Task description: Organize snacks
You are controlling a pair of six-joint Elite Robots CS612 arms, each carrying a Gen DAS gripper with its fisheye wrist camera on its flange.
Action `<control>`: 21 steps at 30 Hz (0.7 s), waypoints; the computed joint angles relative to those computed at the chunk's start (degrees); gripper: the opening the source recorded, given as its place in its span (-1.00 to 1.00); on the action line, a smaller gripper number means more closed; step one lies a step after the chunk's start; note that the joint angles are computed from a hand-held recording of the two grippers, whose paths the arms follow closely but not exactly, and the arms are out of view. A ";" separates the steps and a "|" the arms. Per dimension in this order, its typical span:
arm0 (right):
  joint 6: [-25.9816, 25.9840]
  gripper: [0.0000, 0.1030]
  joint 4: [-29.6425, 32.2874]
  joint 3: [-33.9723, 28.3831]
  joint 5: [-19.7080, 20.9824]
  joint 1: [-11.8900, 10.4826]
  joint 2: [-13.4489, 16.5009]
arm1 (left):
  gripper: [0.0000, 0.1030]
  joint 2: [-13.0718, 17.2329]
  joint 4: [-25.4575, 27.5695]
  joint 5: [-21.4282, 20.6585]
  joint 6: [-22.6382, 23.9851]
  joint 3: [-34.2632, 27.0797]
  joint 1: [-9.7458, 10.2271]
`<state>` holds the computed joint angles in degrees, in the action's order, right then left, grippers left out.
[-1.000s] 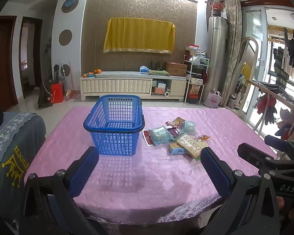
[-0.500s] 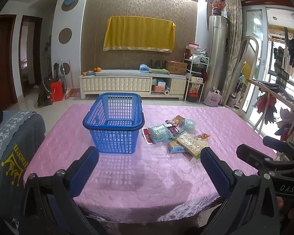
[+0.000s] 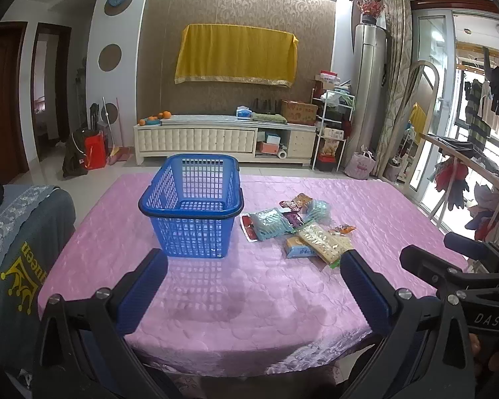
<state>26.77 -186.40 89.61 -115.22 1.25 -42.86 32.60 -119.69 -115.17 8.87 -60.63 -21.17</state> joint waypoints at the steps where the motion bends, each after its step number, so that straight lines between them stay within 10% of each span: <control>1: 0.01 1.00 0.05 -0.01 0.02 0.01 0.02 | 0.99 0.02 0.02 -0.01 0.06 -0.04 0.00; 21: 0.33 1.00 0.48 0.09 0.56 -0.10 0.00 | 0.99 -0.08 1.26 0.16 0.33 -0.17 -0.11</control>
<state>27.10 -185.93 89.70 -114.66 1.15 -42.86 32.52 -118.43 -115.01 9.20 -60.80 -21.28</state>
